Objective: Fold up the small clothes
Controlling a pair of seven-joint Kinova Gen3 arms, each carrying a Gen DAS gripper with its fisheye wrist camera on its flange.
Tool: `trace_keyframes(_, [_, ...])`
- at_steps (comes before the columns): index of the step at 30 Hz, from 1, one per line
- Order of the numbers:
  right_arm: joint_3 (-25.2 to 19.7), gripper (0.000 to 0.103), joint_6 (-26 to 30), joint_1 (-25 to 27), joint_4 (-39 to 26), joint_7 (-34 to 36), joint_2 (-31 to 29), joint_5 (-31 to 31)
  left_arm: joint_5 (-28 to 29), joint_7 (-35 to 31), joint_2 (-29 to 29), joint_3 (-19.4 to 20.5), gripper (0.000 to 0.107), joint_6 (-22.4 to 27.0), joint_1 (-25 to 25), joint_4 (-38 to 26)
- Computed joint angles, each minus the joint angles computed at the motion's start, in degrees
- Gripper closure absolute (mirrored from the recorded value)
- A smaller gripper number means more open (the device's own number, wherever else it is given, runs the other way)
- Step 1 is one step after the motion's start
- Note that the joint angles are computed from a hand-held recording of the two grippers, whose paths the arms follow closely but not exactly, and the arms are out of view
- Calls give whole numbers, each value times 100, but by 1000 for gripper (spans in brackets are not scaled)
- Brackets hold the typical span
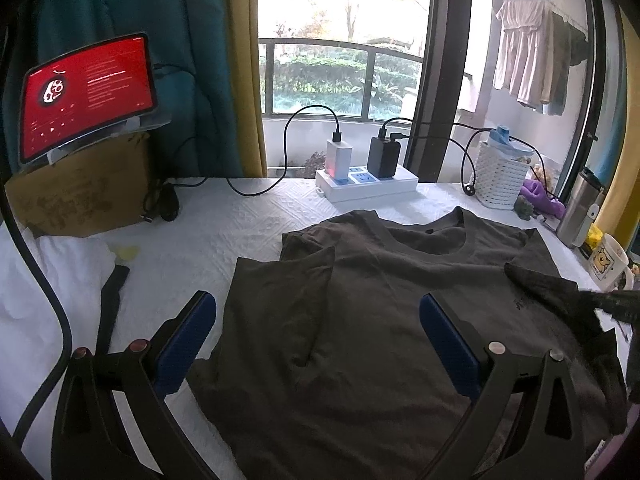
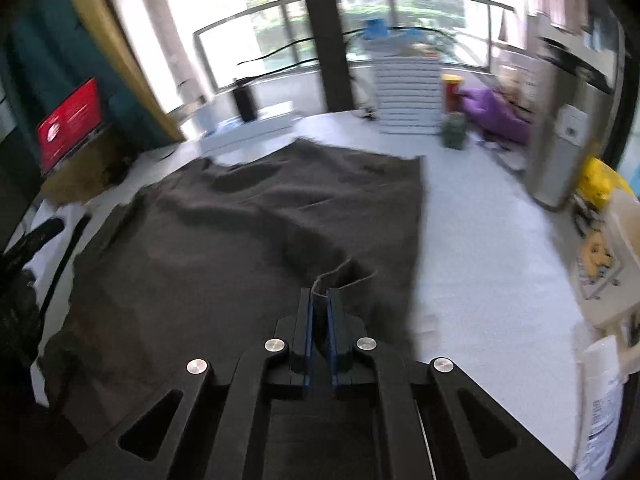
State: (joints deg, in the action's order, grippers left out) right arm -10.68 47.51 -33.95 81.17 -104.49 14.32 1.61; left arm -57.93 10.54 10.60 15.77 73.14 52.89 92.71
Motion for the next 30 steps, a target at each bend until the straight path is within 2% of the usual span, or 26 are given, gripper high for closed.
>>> trace_keyframes(8, [17,96,640,-506,-300,-122,456,355,143,88,-105,77,7,67,15,143])
trace_keyframes(10, [7,91,654,-491,-313,-70,420,338,205,123,-128,92,7,99,-1,175])
trace_keyframes(12, [6,75,614,-498,-314,-31,335,373,275,168,-158,101,7,111,-37,218])
trace_keyframes(14, [10,23,560,-511,-327,-18,270,423,322,195,-164,114,7,142,-62,232])
trace_keyframes(19, [26,21,292,-315,-431,76,273,240,432,189,-223,113,7,169,-178,304])
trace_keyframes(24, [-61,21,369,128,-768,186,839,-592,576,-5,-286,62,7,78,-442,429])
trace_keyframes(28, [-202,19,486,69,-1006,581,1049,-743,776,-547,-303,-45,7,-315,-818,535])
trace_keyframes(30, [-50,19,324,-139,-977,504,962,-565,901,-909,-297,-117,7,-639,-1045,588])
